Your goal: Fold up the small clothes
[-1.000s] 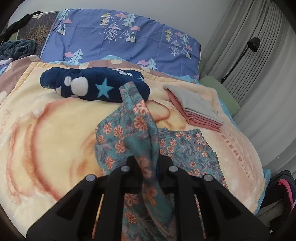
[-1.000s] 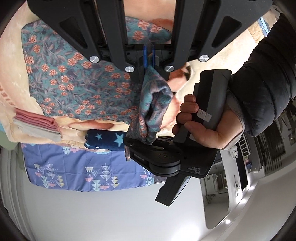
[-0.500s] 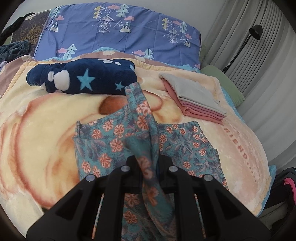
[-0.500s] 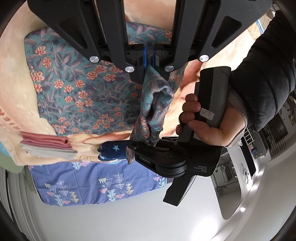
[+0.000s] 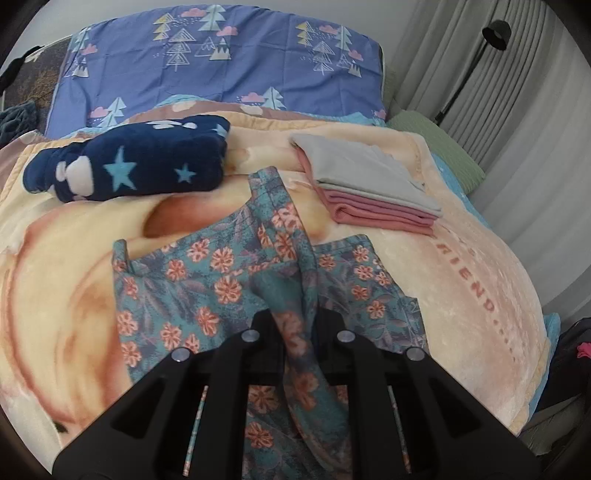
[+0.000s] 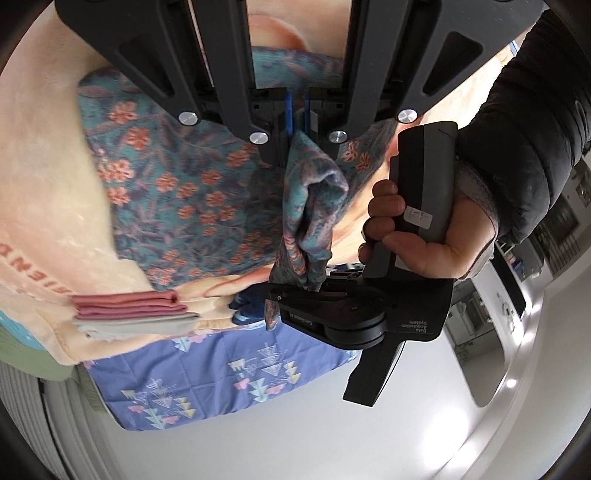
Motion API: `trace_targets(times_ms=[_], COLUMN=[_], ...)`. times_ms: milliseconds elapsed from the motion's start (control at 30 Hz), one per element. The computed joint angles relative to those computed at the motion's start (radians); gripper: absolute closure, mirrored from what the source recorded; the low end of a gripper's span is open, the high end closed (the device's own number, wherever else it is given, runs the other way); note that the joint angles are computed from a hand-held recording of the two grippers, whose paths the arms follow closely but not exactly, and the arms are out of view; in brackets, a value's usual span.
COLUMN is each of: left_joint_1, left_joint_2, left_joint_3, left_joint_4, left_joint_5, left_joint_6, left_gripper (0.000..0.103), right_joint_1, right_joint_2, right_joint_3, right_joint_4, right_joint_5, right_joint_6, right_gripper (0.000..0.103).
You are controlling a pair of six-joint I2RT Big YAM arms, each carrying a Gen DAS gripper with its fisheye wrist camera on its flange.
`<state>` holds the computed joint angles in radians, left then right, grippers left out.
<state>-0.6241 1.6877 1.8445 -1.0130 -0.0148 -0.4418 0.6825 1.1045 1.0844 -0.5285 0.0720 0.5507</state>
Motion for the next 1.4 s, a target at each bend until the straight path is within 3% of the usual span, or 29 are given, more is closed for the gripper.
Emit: trace_targets(times_ms=[233,467,733,833,933,1000,1133,1200,1300,1400], left_joint_1=[-0.051,-0.098,-0.126,-0.134,-0.144,-0.158,-0.202,-0.227,-0.277,-0.327], left_joint_2=[0.090,0.227,0.316,0.320,0.230,0.133,-0.063,-0.143,-0.252,-0.328], left_joint_3=[0.112,0.303,0.417,0.424,0.332,0.232,0.014,-0.093,-0.260,-0.395], left_joint_4=[-0.042,-0.158,-0.235,-0.231,-0.134,-0.050,0.021,0.025,0.012,-0.002], left_joint_5=[0.001,-0.044,-0.074,-0.101,-0.119,-0.133,-0.211,-0.235,-0.265,-0.302], left_joint_6=[0.032,0.071,0.098,0.106,0.080,0.121,0.213,0.235,0.251,0.216], left_gripper=[0.093,0.093,0.093,0.079,0.056,0.044,0.035,0.033,0.032,0.032], right_joint_1=[-0.060,-0.124,-0.183,-0.196,-0.204,-0.211,-0.222,-0.222,-0.227,-0.241], right_joint_2=[-0.070,-0.109,-0.138,-0.135,-0.138,-0.141,-0.144,-0.145,-0.146,-0.140], right_joint_3=[-0.073,-0.115,-0.163,-0.168,-0.175,-0.181,-0.186,-0.187,-0.185,-0.176], right_joint_4=[0.002,-0.004,0.002,0.005,0.003,0.006,0.012,0.014,0.015,0.016], right_joint_5=[-0.011,-0.030,-0.097,-0.119,-0.131,-0.143,-0.166,-0.167,-0.183,-0.210], right_joint_6=[0.053,0.090,0.139,0.155,0.164,0.169,0.181,0.183,0.191,0.198], right_gripper=[0.099,0.099,0.099,0.099,0.099,0.099,0.099,0.099,0.099,0.099])
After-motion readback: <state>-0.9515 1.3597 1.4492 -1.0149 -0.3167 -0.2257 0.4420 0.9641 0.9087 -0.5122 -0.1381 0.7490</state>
